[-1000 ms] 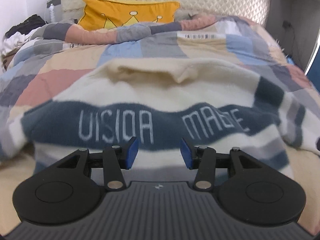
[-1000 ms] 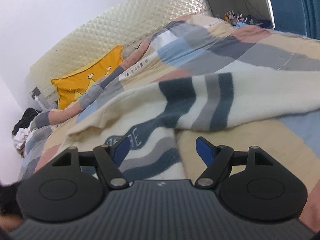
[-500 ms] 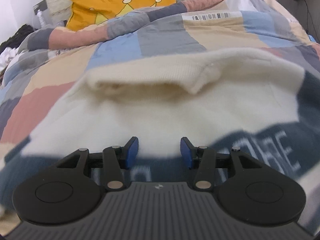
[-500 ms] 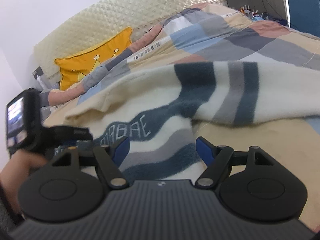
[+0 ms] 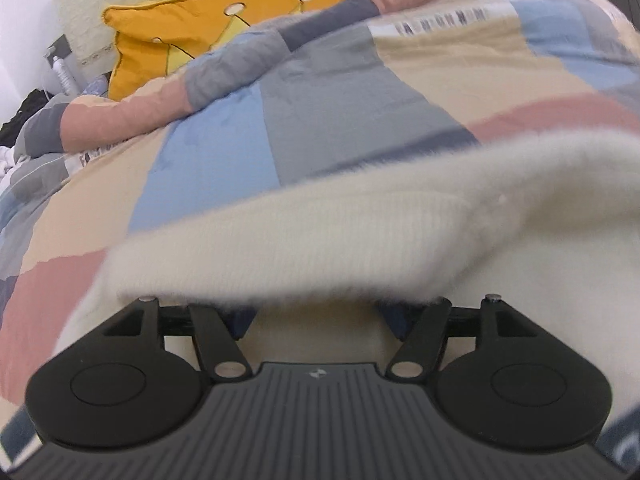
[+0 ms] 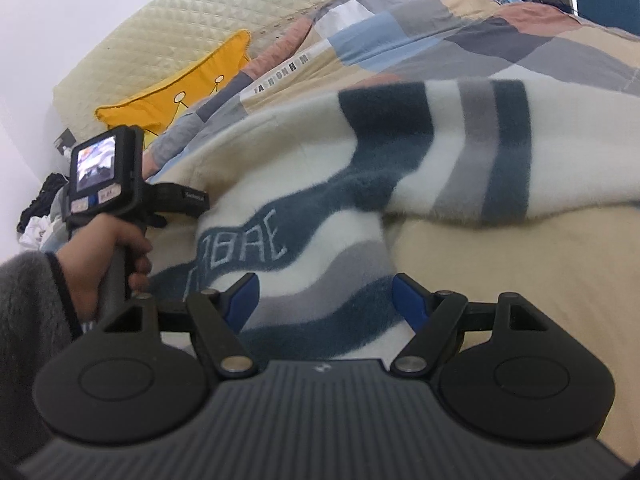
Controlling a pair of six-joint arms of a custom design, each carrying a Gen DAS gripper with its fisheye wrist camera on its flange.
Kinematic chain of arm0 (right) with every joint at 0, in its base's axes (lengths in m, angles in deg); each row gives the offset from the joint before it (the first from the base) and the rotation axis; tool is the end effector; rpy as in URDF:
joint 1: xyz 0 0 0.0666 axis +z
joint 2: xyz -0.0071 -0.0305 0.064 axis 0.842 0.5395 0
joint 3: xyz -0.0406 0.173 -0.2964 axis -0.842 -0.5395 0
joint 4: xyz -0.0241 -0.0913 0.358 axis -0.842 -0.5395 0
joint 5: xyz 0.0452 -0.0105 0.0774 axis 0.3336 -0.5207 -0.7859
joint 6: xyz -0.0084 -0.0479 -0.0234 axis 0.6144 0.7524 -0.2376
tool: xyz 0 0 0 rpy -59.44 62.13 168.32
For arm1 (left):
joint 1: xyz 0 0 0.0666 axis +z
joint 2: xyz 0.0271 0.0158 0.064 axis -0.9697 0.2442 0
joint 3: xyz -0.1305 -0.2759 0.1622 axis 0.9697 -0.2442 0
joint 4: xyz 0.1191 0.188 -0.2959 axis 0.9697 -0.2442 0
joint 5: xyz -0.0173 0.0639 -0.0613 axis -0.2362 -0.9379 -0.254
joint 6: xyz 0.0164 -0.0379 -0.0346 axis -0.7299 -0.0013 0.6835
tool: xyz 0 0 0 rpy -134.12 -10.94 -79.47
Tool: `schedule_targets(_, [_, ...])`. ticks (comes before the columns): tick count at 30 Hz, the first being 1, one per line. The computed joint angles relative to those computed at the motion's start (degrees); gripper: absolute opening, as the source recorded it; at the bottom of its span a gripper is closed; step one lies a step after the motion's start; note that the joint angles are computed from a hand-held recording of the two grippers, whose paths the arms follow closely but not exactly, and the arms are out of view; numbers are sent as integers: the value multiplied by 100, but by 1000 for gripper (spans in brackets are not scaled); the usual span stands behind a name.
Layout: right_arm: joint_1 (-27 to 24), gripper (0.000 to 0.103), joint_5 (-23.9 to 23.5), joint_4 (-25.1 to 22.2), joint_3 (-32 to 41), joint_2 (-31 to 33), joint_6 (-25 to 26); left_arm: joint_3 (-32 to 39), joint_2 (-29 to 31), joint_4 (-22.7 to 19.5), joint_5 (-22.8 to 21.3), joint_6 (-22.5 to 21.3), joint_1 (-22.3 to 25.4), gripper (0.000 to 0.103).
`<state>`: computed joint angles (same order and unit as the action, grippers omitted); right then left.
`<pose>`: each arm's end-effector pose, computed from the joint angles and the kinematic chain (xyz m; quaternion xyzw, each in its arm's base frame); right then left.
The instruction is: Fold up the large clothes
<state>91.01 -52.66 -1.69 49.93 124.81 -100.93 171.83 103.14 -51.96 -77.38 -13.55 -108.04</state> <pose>0.2727 0.1701 0.4016 0.1087 0.8879 0.1680 0.4142 0.5639 -0.3328 0.3859 0.0077 0.9275 0.1206 0.3537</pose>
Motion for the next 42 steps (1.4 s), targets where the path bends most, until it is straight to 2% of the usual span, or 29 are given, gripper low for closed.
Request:
schedule_targets(3, [-24,76,28,33,11,96,23,505,290,-51,-223,24,92,69])
schedule_targets(5, [-44,76,-2,50,29,152,4,1033,605,-256,-473,173,157,69])
schedule_targets(7, [-54,76,6,85,35,186,45,1850,1092,-711,-286,338,303,69])
schedule_targets(9, [-65,76,8,105,32,206,67,2009,1230,-719,-255,466,374,69])
schedule_targets(12, [-60,76,7,136,-14,184,57,1107,809,31,-174,572,446,69])
schedule_targets(15, [-62,76,-18,179,-28,198,115,643,501,326,19,591,503,69])
schedule_targets(19, [-96,76,-60,191,12,260,188,-32,-90,635,68,565,482,69])
schedule_targets(22, [-79,76,-38,177,8,236,159,-792,-739,953,239,719,443,69])
schedule_targets(26, [-59,76,10,127,27,202,140,-1912,-1605,1475,245,555,322,69])
schedule_targets(29, [-31,76,47,91,46,184,149,-2535,-2045,1602,263,506,258,69])
schedule_targets(32, [-13,76,72,75,70,190,143,-2679,-2083,1182,171,832,298,69])
schedule_targets(36, [-32,76,44,60,74,222,170,-2976,-2091,1498,91,936,493,69])
schedule_targets(38, [-17,76,47,66,76,250,186,-2952,-1965,1673,294,817,638,69])
schedule_targets(40, [13,76,86,99,76,292,240,-2647,-1641,1509,163,737,717,69])
schedule_targets(42, [58,76,221,157,82,381,294,-2549,-1467,1614,93,847,767,71])
